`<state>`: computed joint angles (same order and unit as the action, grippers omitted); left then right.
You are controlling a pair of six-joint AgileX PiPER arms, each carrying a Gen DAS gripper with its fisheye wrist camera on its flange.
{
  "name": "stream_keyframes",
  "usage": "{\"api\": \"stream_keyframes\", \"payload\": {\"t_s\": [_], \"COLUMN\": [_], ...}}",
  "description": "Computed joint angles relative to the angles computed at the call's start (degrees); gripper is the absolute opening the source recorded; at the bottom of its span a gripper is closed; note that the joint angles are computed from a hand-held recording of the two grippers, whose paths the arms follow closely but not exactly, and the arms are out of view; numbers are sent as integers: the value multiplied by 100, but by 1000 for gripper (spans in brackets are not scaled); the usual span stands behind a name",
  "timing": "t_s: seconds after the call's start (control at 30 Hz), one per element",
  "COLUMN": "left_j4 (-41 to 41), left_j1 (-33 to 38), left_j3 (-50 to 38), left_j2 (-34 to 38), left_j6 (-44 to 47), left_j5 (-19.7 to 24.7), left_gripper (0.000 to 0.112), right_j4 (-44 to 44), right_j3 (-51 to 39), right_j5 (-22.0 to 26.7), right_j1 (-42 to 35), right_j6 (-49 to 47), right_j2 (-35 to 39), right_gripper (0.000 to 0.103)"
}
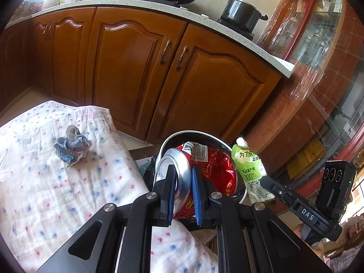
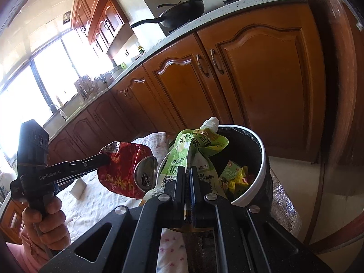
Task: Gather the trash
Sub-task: 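Carry the can and pouch over the black bin and open both tools to drop them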
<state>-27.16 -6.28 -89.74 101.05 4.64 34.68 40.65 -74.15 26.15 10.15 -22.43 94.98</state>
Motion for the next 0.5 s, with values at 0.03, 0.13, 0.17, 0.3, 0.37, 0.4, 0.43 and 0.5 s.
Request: {"api": "stream_keyframes", "payload": {"t_s": [0.03,0.13,0.17,0.3,0.37,0.4,0.43,0.5], "left_j4": [100,533,641,1080,1259,1351,1386,1440], "left_j1": [-38,-183,-222,-372,-432,-458,-471,-487], "left_j3": [-181,-842,-995,-1741,-2046,-2251,-2382,-2554], "left_j2": [138,596,709,1218,1429,1551,1639,1761], "left_j6": [-92,-480,-575,-983,-1155,-1251,-1286,-1327], "left_j5": [48,268,325,659,796,901,966,1060], "left_gripper": [12,12,12,12,12,12,12,12], "right_j4": [-20,-113,-161,-409,-503,-537,-584,-684], "right_j3": [-64,-339,-408,-630,-705,-729,-757,-829], "right_j5": [41,191,231,329,378,396,411,469], "right_j1": [-35,-124,-151,-150,-163,-170,-177,-180], "right_j6": [16,100,119,297,354,377,410,492], "right_j2": [57,290,343,535,613,643,672,738], "right_gripper": [3,3,3,3,3,3,3,3]}}
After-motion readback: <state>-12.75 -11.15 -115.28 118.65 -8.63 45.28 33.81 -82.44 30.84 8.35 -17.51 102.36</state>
